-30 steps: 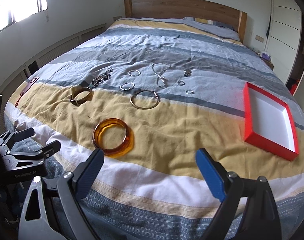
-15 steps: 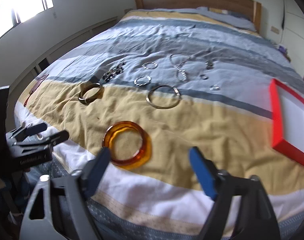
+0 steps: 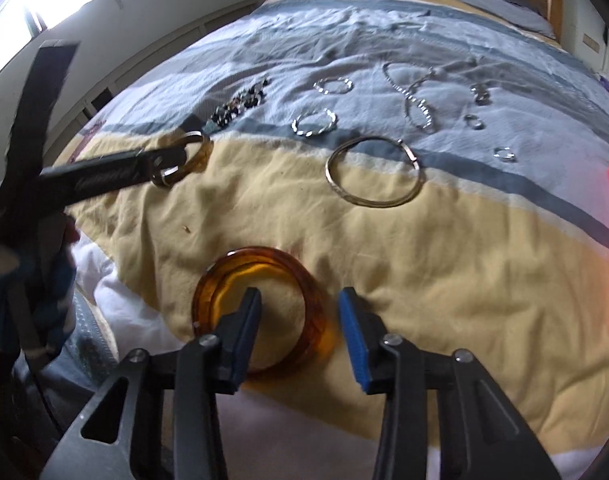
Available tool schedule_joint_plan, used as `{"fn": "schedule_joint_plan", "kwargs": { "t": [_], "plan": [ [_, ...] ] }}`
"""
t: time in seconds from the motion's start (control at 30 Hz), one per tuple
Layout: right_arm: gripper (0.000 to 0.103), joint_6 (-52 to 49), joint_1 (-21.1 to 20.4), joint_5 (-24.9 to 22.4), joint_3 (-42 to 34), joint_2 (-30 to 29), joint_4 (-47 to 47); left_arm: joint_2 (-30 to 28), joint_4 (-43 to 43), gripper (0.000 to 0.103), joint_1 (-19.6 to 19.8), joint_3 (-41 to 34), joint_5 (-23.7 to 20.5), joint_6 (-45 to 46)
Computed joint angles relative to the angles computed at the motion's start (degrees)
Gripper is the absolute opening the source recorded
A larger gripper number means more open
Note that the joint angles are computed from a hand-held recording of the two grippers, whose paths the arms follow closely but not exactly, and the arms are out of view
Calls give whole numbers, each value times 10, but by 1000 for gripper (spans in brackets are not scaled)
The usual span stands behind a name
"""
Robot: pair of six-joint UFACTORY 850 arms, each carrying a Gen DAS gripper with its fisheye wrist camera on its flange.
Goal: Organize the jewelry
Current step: 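Grasp the dark brown bangle with the left tool while the right tool grasps the amber bangle, then carry both bangles into the red box and open both tools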
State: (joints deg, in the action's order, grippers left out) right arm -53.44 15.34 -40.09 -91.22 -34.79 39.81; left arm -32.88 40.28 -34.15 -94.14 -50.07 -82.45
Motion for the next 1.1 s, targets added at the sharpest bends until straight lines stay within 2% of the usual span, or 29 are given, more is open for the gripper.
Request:
{"fn": "schedule_joint_plan", "kwargs": {
  "t": [0.13,0.27,0.33,0.37,0.4,0.43,0.47,0.63,0.87,1.0,1.1],
  "plan": [
    [32,-5,3,-1,-11,-15,-4,-26,-23,53,12,-19,6,29],
    [22,-24,3,3,-20,-29,11,-50,-29,52,18,-40,-1,41],
    [16,-31,2,3,-28,-37,18,-59,-27,46,18,-51,-6,44],
    [13,-35,1,1,-32,-40,23,-61,-27,37,18,-55,-3,47],
    [11,-38,1,0,-35,-43,28,-60,-26,22,17,-54,-1,48],
    [11,-43,-1,-3,-37,-44,34,-59,-25,13,16,-54,0,47],
    [11,-49,-2,-4,-36,-42,41,-58,-26,11,14,-56,-3,46],
    [10,-94,-9,4,-10,-16,81,-45,-14,10,-1,-51,-28,20],
    [10,-168,-30,18,49,52,157,-24,12,9,-36,-62,-61,0],
    [10,-203,-52,26,76,87,197,-43,20,9,-59,-120,-71,22],
    [10,-213,-77,33,86,106,215,-79,17,9,-75,-195,-76,61]
  ]
}}
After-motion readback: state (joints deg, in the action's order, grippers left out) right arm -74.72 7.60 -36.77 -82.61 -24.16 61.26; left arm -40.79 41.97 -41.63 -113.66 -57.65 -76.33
